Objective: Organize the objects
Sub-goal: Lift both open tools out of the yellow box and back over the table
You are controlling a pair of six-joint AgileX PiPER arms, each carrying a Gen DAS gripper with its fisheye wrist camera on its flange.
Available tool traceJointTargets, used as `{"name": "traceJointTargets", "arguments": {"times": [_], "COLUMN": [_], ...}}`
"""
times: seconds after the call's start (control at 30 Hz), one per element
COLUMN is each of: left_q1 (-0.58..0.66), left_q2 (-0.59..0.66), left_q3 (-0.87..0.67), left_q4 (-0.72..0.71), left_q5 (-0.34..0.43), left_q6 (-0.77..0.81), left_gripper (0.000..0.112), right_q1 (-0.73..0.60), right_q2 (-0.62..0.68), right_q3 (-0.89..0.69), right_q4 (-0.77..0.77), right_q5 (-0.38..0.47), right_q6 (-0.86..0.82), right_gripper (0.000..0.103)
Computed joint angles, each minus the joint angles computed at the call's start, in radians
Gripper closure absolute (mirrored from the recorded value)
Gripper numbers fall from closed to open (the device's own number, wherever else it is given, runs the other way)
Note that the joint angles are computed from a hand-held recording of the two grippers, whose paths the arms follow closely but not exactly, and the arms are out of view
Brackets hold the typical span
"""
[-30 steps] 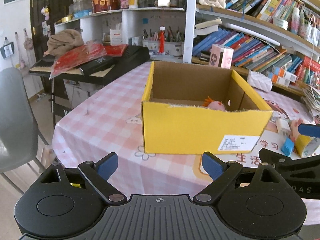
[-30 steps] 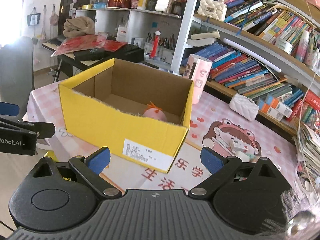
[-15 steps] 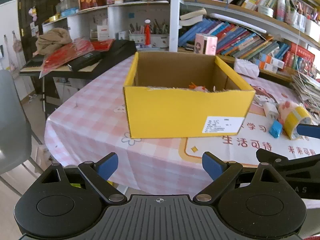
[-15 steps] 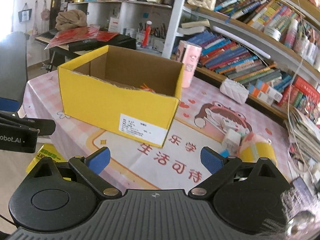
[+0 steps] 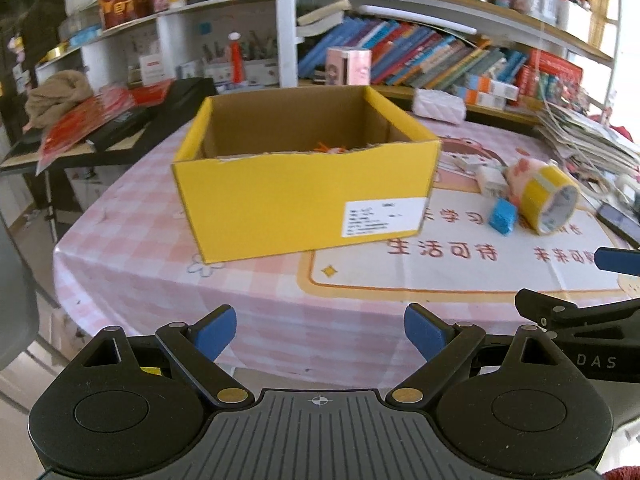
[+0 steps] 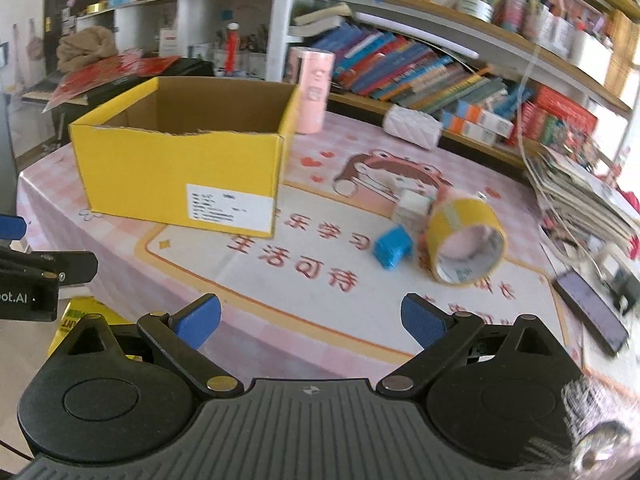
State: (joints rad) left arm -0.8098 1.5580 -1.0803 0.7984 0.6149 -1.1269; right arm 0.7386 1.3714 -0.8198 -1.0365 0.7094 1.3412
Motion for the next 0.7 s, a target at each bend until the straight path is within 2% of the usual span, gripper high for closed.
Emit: {"name": "traceJointTargets", "arguments": {"times": [0.33,0.7], "left_q1": [-0.007,-0.021], "left_q2": [0.028,0.123], "left_q3": [-0.025,-0.129], "left_q4": [-0.084,-0.225], "left_q5": [-0.057,-0.118], "left_q6": [0.108,0.287], "left_gripper": [0.019,0.019], "right_q1": [0.04,0.032], "right_q2": [-0.058,-0.119], "right_q3": [0.047,0.083], "right_q4": [0.04,0.092], "right_q5": [0.11,0.228], "right_q6": [0.034,0.033], "right_gripper": [0.006,0.006]}}
